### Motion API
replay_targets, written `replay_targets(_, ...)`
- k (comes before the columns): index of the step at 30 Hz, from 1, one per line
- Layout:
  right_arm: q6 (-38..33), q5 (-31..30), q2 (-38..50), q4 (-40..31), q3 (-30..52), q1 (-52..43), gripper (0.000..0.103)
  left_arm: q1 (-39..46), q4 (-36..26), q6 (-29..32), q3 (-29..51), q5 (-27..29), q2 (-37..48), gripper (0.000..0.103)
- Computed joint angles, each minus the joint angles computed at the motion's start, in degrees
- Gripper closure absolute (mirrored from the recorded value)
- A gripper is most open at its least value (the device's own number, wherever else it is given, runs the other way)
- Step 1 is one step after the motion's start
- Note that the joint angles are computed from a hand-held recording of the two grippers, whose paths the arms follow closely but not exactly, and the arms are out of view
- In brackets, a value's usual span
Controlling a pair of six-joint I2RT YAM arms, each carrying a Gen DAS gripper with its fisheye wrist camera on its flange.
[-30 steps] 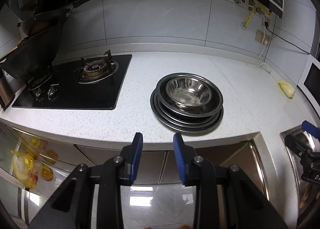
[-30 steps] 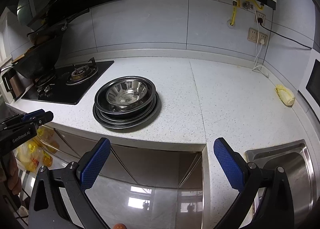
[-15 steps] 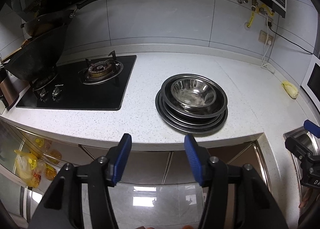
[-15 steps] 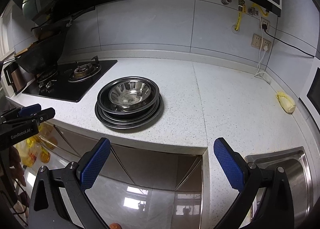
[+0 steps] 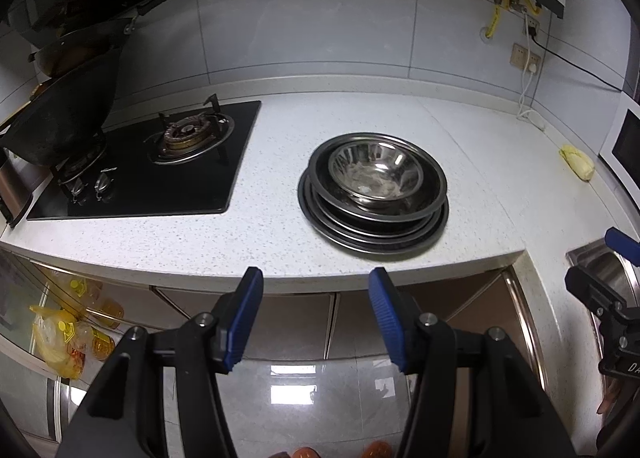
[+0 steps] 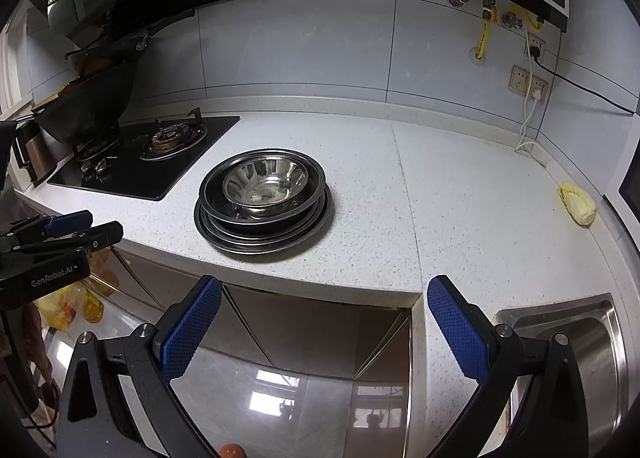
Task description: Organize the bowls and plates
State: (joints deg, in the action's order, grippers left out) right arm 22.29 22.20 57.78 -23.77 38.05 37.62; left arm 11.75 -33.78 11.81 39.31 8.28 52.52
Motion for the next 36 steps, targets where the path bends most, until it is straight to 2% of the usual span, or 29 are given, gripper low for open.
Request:
replay_targets(10,1.9,1.5,-2.3,-2.2,-0.7,-0.2,0.002,-3.6,0.9,-0.8,-0.5,-1.5,0.1,0.050)
replay_targets(20,3.0,4.1,-6.8,-6.3,-1.1,-0.3,0.002,-9.2,2.3,-1.7,-1.7,-6.6,-3.6,0.050)
replay_targets(36,6.1,8.4,-10.4,-10.8,-0.8,1.4,0.002,-12.5,3.5,-1.4,-0.7,-6.7,-3.4,0.050)
